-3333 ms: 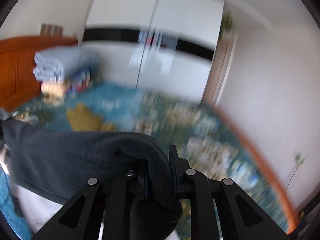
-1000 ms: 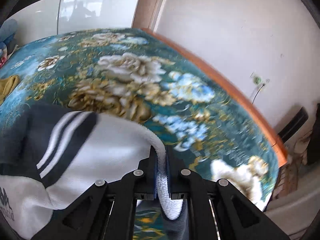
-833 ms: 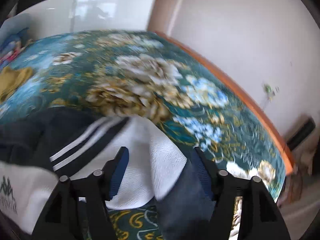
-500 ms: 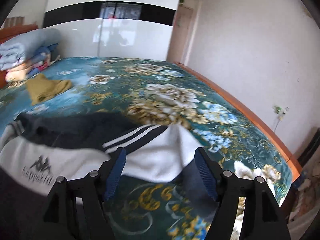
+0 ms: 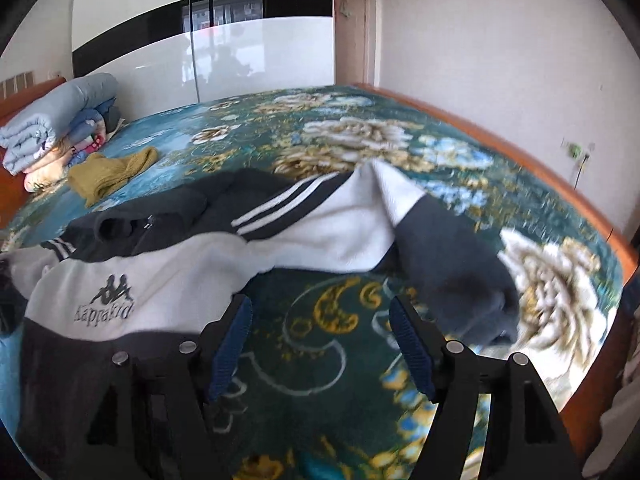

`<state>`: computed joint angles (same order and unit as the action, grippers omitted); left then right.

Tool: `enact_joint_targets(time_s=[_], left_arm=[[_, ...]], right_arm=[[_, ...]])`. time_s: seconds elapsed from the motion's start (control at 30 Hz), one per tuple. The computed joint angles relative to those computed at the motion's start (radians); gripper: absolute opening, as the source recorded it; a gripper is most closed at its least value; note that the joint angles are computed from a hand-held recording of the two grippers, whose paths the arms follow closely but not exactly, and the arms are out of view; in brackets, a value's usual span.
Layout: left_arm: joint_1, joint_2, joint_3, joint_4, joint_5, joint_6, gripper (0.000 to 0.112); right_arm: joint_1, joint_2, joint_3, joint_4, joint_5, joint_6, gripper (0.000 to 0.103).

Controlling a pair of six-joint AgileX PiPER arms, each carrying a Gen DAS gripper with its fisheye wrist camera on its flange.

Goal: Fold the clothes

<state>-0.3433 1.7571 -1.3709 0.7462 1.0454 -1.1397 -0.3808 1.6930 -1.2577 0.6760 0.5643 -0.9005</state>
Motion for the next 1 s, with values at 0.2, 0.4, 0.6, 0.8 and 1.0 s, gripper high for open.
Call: enact_joint_targets(time_s=[0.2, 0.4, 0.6, 0.8, 1.0], left_arm=[[-0.110, -0.243, 0.195, -0.051, -0.149, -0.068, 0.063], [-0.123, -0.255, 0.304, -0.470, -0.421, 0.208, 0.063], [-0.100, -0.190, 0.340, -0.856, -0.499, 0.455, 0.063], [-0.142, -0.184, 0.347, -0.894, -0.502, 0.455, 0.051], [-0.195, -0.194, 0.344, -0.793, -0.513, 0.305, 0.008]], right_arm=[[-0.067, 0.076, -0.024, 0.136, 0.323, -0.168, 0.072], [-0.067, 0.128, 0.023, 0.178, 0.402, -0.155, 0.072], [-0.118, 0.128, 0.072, 0.269, 0.514, -0.207, 0.050], [-0.205, 0.128, 0.132, 0.320, 0.617, -0.263, 0.049], [-0.194, 0.152, 0.171, 0.397, 0.642, -0.277, 0.044]])
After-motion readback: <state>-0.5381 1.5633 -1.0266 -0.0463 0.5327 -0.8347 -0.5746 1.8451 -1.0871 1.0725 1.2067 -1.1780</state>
